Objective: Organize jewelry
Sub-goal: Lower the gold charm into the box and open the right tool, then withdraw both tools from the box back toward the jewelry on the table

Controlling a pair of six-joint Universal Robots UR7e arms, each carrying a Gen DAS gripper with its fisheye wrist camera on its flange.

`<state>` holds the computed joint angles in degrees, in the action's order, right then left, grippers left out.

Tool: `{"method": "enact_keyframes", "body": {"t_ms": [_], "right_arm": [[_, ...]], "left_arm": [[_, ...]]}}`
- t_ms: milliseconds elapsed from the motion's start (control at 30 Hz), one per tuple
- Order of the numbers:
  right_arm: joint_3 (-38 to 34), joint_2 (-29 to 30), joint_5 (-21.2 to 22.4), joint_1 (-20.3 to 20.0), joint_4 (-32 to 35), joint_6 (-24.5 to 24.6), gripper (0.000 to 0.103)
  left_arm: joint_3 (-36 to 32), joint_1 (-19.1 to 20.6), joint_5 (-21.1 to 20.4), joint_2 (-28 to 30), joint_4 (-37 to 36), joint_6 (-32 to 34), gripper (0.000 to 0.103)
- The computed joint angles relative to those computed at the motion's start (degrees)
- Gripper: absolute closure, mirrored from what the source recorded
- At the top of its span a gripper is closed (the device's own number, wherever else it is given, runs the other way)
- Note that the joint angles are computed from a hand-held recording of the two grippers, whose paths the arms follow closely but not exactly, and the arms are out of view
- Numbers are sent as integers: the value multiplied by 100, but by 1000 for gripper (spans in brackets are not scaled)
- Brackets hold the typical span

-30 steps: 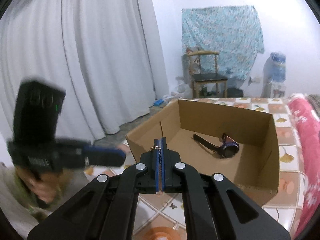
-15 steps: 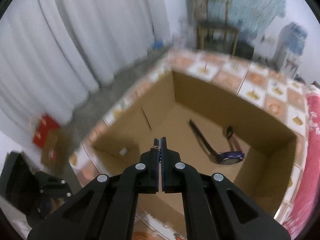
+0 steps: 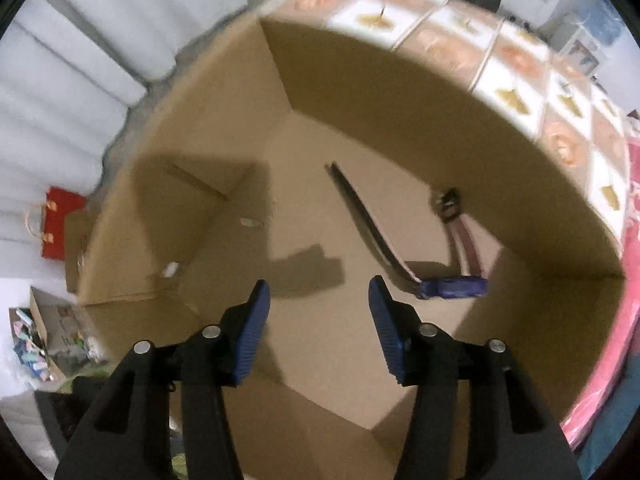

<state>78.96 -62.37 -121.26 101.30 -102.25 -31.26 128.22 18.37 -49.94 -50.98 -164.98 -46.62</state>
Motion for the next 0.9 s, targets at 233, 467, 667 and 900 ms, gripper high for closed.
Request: {"method": "enact_keyframes", "body": {"t_ms": [233, 467, 667, 900], "right_arm": [[1189, -1728, 1704, -329, -1153, -902, 45], [2848, -3372, 2552, -1322, -1876, -1212, 45], [3869, -3925, 2510, -2032, -2504, -1243, 45], [4405, -4141, 2550, -2367, -2866, -1399, 59]], "left_arm": [[-165, 0, 234, 118, 369, -47, 66], [-397, -86, 574, 306, 925, 0, 64], [-565, -67, 483, 473, 1062, 226, 64], [-835, 3, 595, 651, 1146, 509, 64]]}}
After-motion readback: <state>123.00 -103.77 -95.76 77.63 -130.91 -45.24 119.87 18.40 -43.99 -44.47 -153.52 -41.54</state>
